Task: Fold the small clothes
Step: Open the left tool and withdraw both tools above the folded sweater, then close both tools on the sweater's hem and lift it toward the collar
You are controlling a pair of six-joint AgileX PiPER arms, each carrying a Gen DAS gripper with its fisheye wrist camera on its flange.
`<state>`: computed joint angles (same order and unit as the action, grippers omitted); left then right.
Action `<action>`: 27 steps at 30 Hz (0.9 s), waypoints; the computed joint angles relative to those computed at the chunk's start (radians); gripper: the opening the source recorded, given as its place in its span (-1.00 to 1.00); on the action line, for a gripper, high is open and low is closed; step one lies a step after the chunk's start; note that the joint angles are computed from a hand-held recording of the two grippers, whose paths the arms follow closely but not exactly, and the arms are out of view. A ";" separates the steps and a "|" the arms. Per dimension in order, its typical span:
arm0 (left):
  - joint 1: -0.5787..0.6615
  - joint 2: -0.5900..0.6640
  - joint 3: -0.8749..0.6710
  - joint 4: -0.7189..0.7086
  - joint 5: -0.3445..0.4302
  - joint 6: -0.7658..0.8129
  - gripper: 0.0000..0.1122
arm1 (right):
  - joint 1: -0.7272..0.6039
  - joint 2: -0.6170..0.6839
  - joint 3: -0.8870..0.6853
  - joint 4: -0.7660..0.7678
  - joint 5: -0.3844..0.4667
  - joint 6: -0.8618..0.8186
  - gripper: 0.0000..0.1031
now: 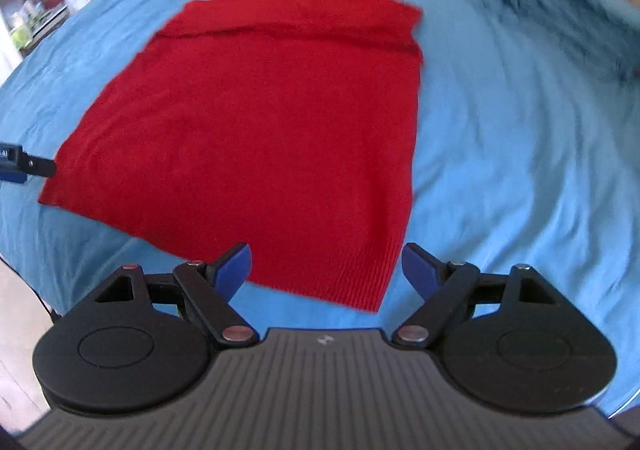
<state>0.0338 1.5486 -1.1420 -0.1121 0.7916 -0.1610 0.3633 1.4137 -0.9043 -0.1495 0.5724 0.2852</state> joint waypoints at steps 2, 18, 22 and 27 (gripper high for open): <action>0.007 0.010 0.033 -0.004 -0.041 -0.007 0.48 | -0.042 0.015 0.044 0.045 -0.050 -0.036 0.87; 0.069 0.016 0.110 -0.197 -0.107 0.112 0.03 | -0.258 0.179 0.027 0.534 -0.096 -0.391 0.54; 0.090 0.025 0.110 -0.191 -0.098 0.103 -0.54 | -0.281 0.199 0.018 0.608 -0.082 -0.427 0.48; 0.120 0.047 0.076 -0.238 -0.042 0.141 -0.84 | -0.281 0.211 -0.017 0.618 -0.044 -0.469 -0.18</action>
